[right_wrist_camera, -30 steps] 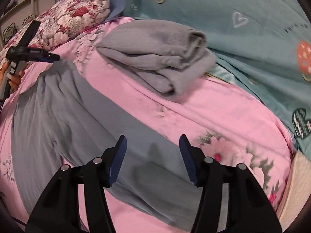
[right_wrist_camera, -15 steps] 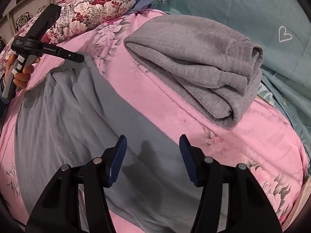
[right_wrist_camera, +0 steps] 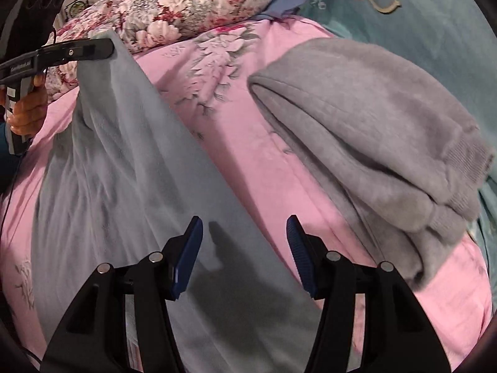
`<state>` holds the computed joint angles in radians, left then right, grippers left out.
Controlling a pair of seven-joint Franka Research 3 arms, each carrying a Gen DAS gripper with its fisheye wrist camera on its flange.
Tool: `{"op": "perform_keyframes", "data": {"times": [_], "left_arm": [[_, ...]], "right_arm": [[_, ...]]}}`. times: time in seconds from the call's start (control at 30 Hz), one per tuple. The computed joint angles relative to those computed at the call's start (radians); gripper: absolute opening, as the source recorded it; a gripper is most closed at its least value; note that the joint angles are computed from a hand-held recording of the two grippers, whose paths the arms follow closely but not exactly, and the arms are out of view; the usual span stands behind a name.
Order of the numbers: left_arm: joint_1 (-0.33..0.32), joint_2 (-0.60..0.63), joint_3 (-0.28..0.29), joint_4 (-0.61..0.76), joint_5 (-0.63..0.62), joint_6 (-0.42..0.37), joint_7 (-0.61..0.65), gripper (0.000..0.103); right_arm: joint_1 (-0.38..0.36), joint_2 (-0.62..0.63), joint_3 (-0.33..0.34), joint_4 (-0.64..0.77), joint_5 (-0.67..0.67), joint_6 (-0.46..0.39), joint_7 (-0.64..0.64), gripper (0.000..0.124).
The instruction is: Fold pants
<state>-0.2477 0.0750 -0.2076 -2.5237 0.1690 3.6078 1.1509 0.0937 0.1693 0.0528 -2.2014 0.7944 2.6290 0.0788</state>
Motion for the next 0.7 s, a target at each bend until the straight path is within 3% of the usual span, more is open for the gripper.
{"op": "perform_keyframes", "data": {"times": [0.1, 0.17, 0.23, 0.33, 0.4, 0.53, 0.7], "left_arm": [[-0.018, -0.023, -0.002, -0.032, -0.048, 0.033, 0.063, 0.021], [-0.034, -0.035, -0.010, -0.048, -0.116, 0.043, 0.134, 0.021], [-0.034, -0.037, -0.013, -0.054, -0.131, 0.044, 0.152, 0.021], [-0.033, -0.028, -0.014, -0.050, -0.157, 0.035, 0.165, 0.021], [-0.037, -0.019, -0.011, -0.040, -0.187, 0.012, 0.178, 0.021], [-0.122, -0.006, 0.006, 0.002, -0.479, -0.069, 0.392, 0.021], [-0.154, -0.050, 0.006, -0.014, -0.608, -0.085, 0.496, 0.021]], "right_arm": [[0.013, 0.029, -0.004, 0.034, -0.081, -0.038, 0.032, 0.054], [0.019, 0.054, -0.010, 0.067, -0.153, -0.089, 0.075, 0.044], [0.024, 0.069, -0.018, 0.093, -0.230, -0.144, 0.123, 0.024], [0.025, 0.059, -0.024, 0.091, -0.309, -0.172, 0.147, 0.007], [0.029, 0.036, -0.027, 0.060, -0.334, -0.114, 0.162, 0.004], [0.019, -0.047, -0.018, -0.017, -0.271, -0.006, 0.153, 0.004], [0.065, -0.205, -0.011, -0.199, -0.213, 0.209, 0.178, 0.004]]}}
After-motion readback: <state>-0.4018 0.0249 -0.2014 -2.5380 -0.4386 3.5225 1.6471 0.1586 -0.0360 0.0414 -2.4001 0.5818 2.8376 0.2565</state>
